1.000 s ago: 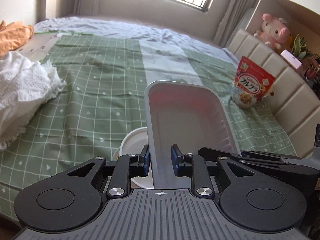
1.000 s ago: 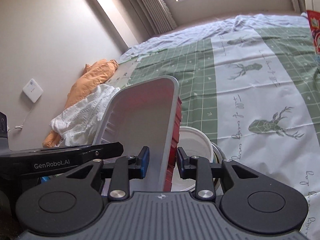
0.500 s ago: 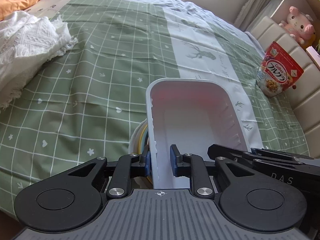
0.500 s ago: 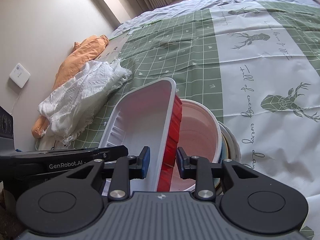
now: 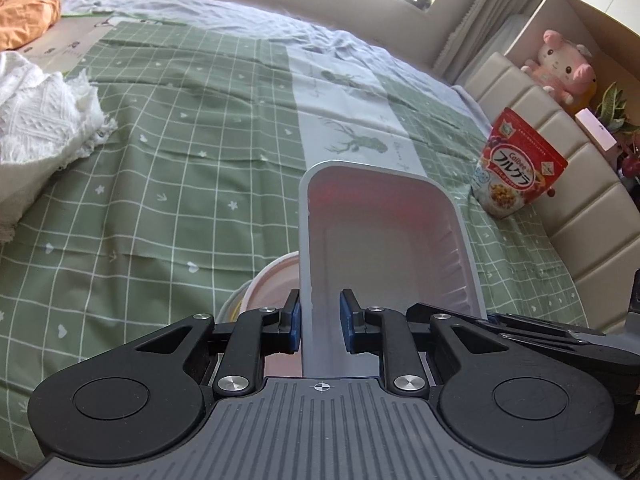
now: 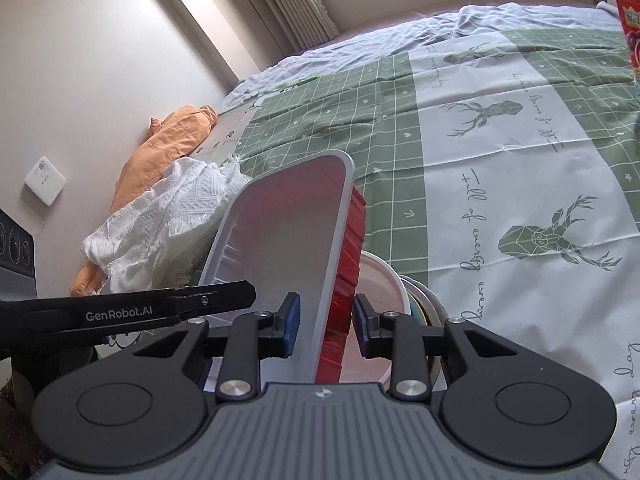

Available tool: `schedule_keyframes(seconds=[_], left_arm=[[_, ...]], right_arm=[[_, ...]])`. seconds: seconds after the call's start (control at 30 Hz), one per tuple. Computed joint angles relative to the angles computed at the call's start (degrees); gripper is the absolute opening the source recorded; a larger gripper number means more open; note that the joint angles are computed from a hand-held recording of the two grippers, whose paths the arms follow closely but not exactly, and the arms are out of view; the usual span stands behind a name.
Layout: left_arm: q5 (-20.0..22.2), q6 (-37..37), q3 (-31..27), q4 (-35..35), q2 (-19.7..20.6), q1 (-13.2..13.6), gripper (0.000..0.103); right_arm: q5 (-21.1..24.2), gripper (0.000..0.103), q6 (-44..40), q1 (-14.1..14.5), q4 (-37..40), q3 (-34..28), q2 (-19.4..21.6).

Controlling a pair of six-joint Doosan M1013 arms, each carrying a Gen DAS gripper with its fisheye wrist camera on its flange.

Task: Organize plates and bowls
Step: 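Lift the plastic tray with both grippers and carry it over the bowl stack, then lower the plastic tray onto the top of the bowl stack with both grippers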

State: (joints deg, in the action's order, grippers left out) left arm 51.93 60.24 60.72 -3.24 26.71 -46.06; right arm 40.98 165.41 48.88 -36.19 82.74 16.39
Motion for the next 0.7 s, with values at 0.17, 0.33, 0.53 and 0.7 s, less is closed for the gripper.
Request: schedule_keyframes(seconds=[0.17,0.33,0.53,0.7], left_arm=[[2.87,0.36,0.2,-1.72,1.17,0.44,0.021],[3.77,1.26,0.44,-2.66,1.39,0.6,0.021],[2.21,3.47,0.66,-5.57,0.92,1.16,0.021],[2.41,3.55,0.55,-5.7,0.78,1.36,0.021]], right_arm=[[0.32,0.029,-3.28,-1.22,6.14,0.24,1.39],[0.52,0.029,-4.15,-1.09,6.61,0.46,1.59],[0.06,0.031,-3.48,-1.29,5.69,0.92,0.97],[0.08,0.032,-3.7,-1.45,6.41,1.22,0.75]])
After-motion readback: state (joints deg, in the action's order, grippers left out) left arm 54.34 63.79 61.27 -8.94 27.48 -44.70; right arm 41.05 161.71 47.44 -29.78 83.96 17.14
